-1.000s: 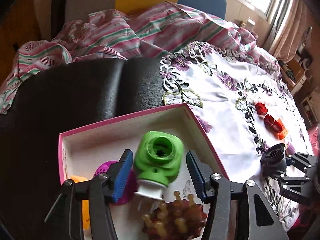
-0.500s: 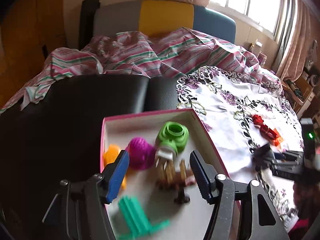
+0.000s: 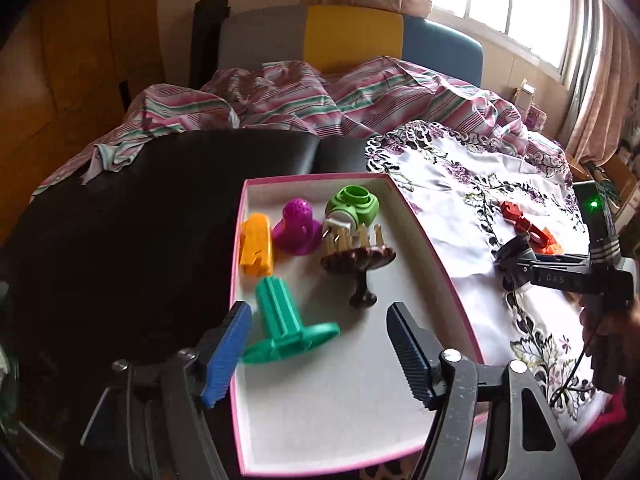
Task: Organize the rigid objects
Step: 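Carry the black cup toward the tray with the right tool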
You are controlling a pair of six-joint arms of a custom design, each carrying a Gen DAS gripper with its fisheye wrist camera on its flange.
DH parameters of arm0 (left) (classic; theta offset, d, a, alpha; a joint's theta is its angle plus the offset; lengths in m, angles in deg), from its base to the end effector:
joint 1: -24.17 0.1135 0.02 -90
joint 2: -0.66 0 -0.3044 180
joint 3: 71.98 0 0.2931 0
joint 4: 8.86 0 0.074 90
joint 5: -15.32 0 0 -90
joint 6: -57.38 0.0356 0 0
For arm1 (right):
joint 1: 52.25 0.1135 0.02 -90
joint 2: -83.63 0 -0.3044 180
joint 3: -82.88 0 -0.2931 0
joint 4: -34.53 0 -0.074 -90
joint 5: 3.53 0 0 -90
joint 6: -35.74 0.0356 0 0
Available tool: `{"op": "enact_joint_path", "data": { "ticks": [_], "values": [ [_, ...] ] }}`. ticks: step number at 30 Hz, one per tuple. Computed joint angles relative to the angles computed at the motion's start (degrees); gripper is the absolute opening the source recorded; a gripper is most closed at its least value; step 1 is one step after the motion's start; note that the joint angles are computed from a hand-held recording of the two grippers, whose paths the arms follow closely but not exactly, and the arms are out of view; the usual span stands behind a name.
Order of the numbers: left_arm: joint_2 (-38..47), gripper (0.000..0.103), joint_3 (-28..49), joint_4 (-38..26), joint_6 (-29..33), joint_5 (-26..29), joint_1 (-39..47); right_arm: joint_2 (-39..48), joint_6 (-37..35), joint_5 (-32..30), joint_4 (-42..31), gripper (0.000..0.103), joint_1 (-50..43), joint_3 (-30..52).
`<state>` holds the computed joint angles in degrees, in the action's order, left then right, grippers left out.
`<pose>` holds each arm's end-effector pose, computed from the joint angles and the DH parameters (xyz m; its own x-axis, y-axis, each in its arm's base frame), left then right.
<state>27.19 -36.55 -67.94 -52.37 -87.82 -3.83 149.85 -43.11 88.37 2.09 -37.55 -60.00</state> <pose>0.0981 -0.0430 0.2113 -0.7493 0.0257 -0.6617 0.0801 0.9954 -0.0521 0.1992 0.0510 0.1532 -0.8804 -0.0312 -0.4732 -0.0694 0.9956 0.0636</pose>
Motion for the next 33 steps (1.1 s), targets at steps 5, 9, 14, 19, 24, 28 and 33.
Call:
{"op": "enact_joint_path", "data": {
  "ticks": [5, 9, 14, 19, 24, 28, 33],
  "values": [
    [-4.1, 0.072, -0.2, -4.5, -2.7, -2.8, -2.0, -0.3, 0.3, 4.6, 0.0, 0.044, 3.2, -0.4],
    [-6.4, 0.072, -0.3, -6.8, -3.1, -3.7, -1.8, -0.4, 0.7, 5.3, -0.2, 0.044, 3.7, -0.5],
    [-7.8, 0.072, -0.6, -8.0, -1.7, -2.3, 1.2, -0.5, 1.5, 5.0, -0.1, 0.044, 3.8, -0.6],
    [-9.0, 0.072, -1.1, -8.7, 0.5, -0.2, 5.1, -0.6, 1.8, 5.5, -0.1, 0.044, 4.2, -0.7],
    [-10.4, 0.072, -1.6, -9.4, 3.4, 2.3, 10.0, -0.5, 2.1, 5.5, 0.1, 0.044, 4.4, -0.7],
    [-11.6, 0.072, -2.0, -9.9, 5.3, 3.8, 13.2, -0.4, 1.9, 5.4, 0.2, 0.043, 4.2, -0.8],
    [-12.4, 0.072, -2.2, -9.9, 10.7, 8.5, 21.3, -0.4, 1.5, 4.8, -0.3, 0.043, 3.7, -0.4]
  ]
}}
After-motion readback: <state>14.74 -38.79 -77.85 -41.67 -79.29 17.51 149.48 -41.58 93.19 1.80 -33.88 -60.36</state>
